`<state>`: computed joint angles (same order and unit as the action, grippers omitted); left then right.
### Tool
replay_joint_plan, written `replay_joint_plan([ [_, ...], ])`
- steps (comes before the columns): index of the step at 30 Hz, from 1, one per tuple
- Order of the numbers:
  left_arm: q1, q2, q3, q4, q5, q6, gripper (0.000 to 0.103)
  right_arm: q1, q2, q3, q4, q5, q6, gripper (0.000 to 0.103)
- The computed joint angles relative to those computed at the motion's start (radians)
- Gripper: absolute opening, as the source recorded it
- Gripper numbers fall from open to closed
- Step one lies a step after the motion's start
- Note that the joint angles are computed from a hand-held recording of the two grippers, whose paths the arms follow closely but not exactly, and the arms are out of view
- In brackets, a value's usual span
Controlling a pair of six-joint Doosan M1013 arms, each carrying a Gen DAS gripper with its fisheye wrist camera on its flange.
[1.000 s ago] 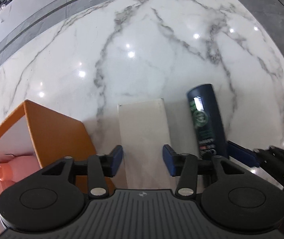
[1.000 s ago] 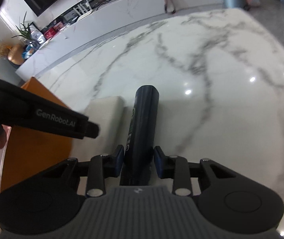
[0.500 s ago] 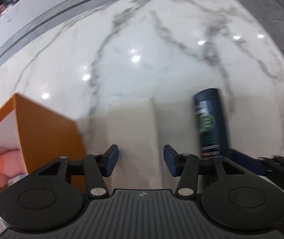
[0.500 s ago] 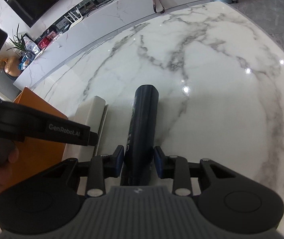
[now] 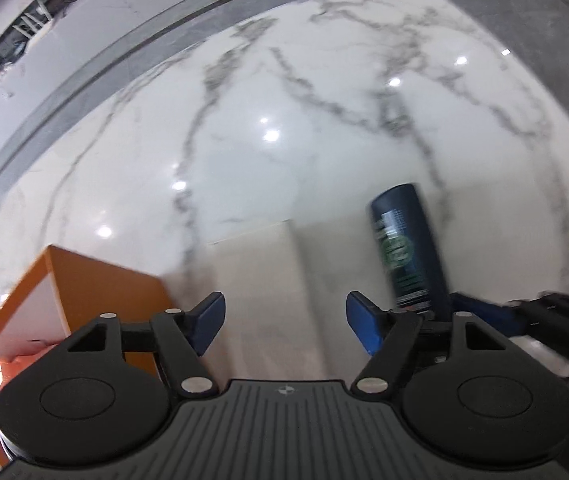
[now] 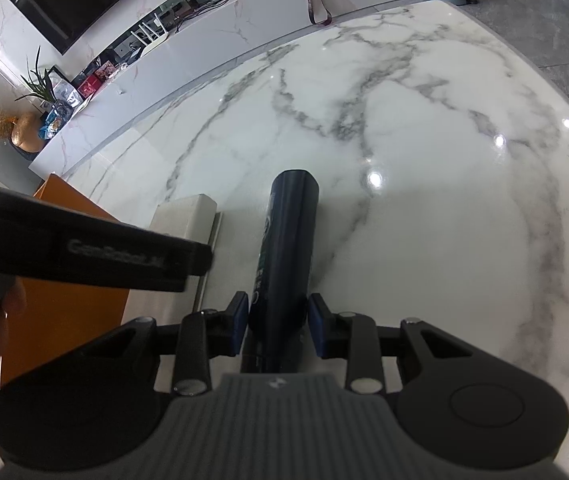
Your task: Organize rigid objects
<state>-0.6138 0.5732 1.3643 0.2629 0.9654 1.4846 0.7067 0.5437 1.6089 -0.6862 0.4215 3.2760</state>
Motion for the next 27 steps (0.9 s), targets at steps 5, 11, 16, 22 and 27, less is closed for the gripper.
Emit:
replay_joint_plan([
  [5, 0.008, 0.031, -0.024, -0.009, 0.056, -0.028, 0.088, -0.002, -0.003, 0.007, 0.005, -0.013, 0.0, 0.033],
  [11, 0.014, 0.052, -0.029, -0.03, 0.07, -0.031, 0.088, -0.003, -0.004, 0.009, 0.011, -0.029, -0.01, 0.034],
  [16, 0.019, 0.05, -0.024, -0.044, 0.05, -0.04, 0.082, -0.004, -0.002, 0.007, 0.009, -0.041, -0.018, 0.036],
  [22, 0.027, 0.037, -0.002, -0.055, 0.014, -0.041, 0.071, -0.012, 0.003, 0.009, -0.05, -0.058, 0.021, 0.04],
  [27, 0.038, 0.016, 0.024, -0.117, -0.035, -0.048, 0.071, -0.018, 0.003, 0.021, -0.083, -0.09, 0.072, 0.034],
])
